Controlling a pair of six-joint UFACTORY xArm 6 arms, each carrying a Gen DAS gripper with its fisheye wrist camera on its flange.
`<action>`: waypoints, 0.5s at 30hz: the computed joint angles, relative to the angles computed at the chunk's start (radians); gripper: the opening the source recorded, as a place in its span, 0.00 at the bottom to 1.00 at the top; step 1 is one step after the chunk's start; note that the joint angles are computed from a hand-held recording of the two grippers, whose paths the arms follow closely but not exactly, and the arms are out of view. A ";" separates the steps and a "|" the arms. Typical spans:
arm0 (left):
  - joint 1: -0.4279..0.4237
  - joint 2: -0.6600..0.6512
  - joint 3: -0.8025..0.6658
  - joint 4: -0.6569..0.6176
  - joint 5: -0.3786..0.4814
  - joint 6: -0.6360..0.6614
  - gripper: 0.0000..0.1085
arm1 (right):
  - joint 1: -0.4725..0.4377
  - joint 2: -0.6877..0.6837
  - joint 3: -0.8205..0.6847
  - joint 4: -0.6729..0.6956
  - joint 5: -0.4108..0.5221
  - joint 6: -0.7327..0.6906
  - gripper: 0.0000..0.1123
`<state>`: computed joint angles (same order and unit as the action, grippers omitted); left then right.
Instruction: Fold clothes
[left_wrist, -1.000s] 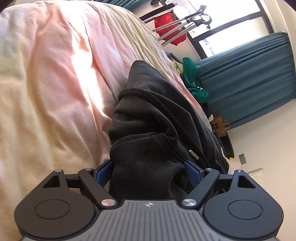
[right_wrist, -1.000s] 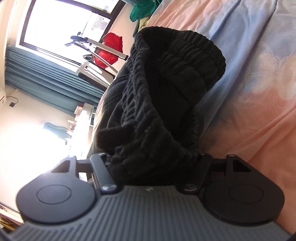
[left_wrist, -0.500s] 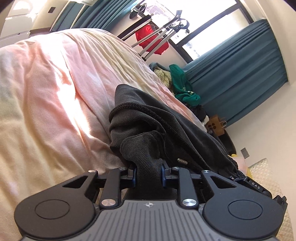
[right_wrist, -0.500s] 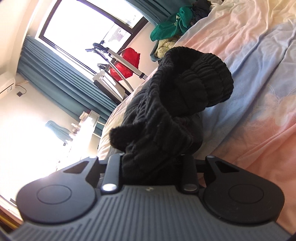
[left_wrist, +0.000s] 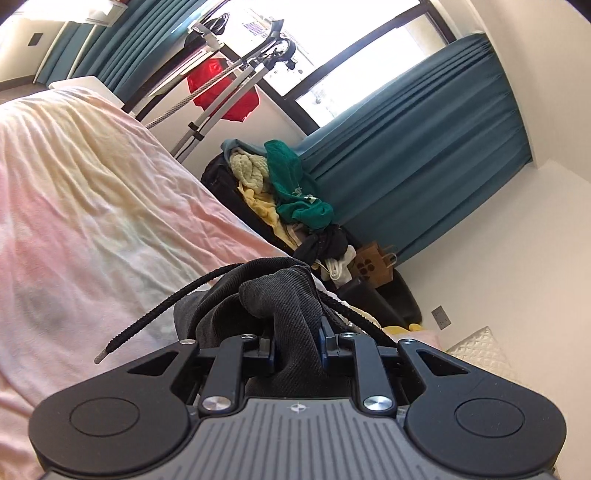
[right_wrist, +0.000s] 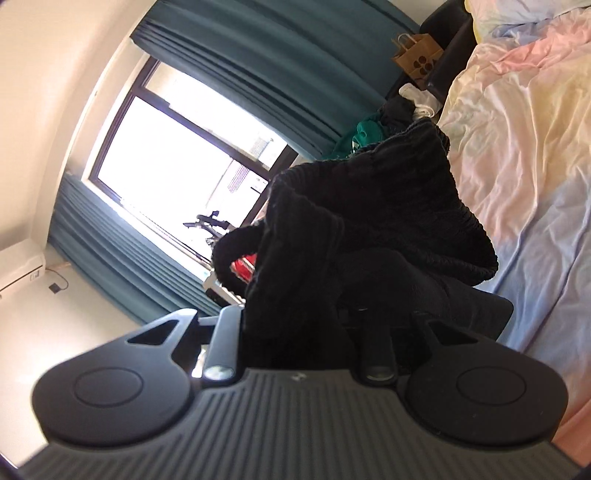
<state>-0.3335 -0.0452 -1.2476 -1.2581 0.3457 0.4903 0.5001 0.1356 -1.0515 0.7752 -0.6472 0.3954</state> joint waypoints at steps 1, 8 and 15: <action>-0.025 0.077 -0.083 0.022 -0.008 -0.022 0.20 | -0.034 0.019 -0.009 -0.028 -0.018 0.019 0.27; -0.131 0.592 -0.670 0.164 -0.012 -0.103 0.19 | -0.211 0.284 -0.138 -0.151 -0.267 0.101 0.27; -0.166 0.981 -1.113 0.422 0.038 -0.244 0.19 | -0.259 0.461 -0.165 -0.120 -0.310 0.203 0.27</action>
<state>-0.5000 0.9360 -2.3609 -0.8362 0.3842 0.2464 0.2412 0.5962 -1.2165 0.6552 -0.9574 0.5980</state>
